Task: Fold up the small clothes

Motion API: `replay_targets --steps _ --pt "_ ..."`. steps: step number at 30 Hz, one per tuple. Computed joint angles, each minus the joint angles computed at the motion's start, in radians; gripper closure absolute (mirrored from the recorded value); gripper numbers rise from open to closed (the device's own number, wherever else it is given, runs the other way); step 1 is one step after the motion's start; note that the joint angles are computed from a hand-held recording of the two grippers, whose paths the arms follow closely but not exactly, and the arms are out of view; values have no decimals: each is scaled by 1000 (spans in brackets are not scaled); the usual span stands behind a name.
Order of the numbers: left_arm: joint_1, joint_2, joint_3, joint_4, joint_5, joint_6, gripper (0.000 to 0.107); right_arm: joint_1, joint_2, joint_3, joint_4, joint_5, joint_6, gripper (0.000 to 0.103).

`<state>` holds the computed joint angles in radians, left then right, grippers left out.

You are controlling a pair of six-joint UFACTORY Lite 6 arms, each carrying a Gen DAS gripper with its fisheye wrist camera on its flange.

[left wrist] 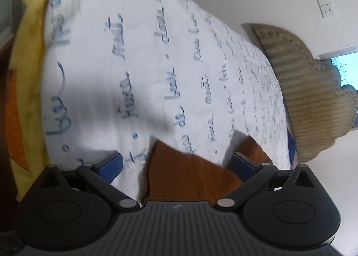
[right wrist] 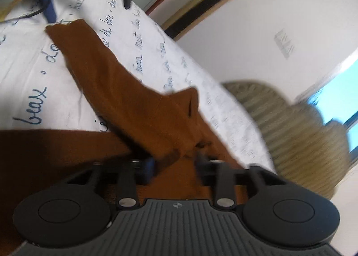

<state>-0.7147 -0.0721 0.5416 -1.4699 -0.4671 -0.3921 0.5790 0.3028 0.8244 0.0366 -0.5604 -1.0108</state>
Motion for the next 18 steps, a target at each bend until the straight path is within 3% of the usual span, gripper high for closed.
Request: replay_targets --steps 3,7,9,11,12,16,18 --pt "-40 -1 56 -313 -129 314 4 -33 -94 -40 -218 48 195 44" --pt "-114 81 247 -674 -531 733 4 -54 -153 -48 -599 89 541 44" --pt "-120 181 388 -734 -741 942 4 -14 -101 21 -640 122 574 44" --pt "-127 254 471 -733 -832 1078 4 30 -69 16 -555 107 470 44" --pt "-126 255 477 -728 -816 1110 4 51 -49 21 -519 104 434 45" --pt "-83 169 353 -654 -524 1041 4 113 22 49 -389 40 344 49" --pt "-83 144 298 -602 -438 959 4 126 54 84 -386 37 376 54"
